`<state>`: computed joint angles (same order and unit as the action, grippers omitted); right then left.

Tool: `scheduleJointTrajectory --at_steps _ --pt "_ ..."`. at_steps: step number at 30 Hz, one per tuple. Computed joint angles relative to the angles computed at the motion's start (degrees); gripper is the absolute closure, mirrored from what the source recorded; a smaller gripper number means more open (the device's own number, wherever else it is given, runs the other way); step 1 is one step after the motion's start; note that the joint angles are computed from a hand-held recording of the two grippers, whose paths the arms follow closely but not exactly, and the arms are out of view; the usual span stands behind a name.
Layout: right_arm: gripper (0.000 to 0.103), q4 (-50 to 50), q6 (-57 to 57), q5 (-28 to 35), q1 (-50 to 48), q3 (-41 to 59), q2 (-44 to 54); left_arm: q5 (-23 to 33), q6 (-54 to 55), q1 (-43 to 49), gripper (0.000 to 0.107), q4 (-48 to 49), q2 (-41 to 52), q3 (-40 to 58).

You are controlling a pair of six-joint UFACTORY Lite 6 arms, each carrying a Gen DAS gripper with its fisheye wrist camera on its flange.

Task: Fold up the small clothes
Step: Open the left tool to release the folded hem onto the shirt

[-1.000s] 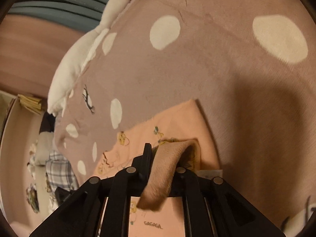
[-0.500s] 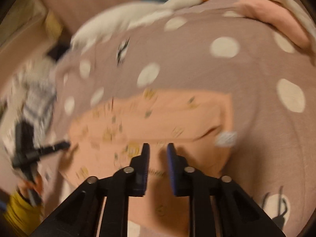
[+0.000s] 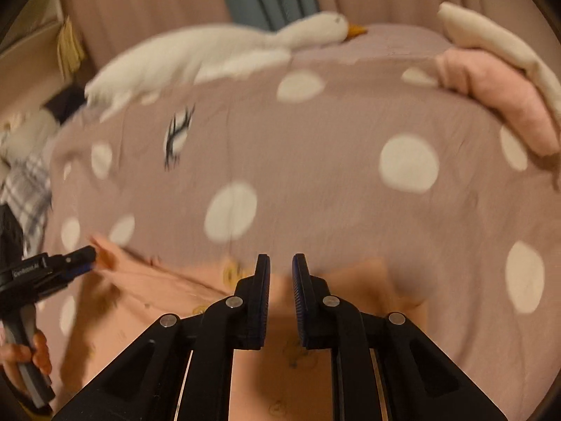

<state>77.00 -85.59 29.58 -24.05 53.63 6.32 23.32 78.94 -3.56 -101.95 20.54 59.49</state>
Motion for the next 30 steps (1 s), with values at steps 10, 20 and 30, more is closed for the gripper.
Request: scheduleJointTrajectory --at_steps 10,20,30 --pt "0.088 -7.66 -5.25 6.90 -8.01 -12.50 -6.11 -3.76 16.13 -5.41 0.075 -4.80 -13.99 -20.61" --pt "0.080 -7.88 -6.96 14.73 -19.05 -9.99 -3.81 -2.85 32.06 -4.89 0.067 -15.58 -24.88 -37.51" --pt "0.064 -4.79 4.30 5.39 -8.84 8.63 13.08 -0.20 32.69 -4.00 0.066 -18.05 -23.97 -38.69"
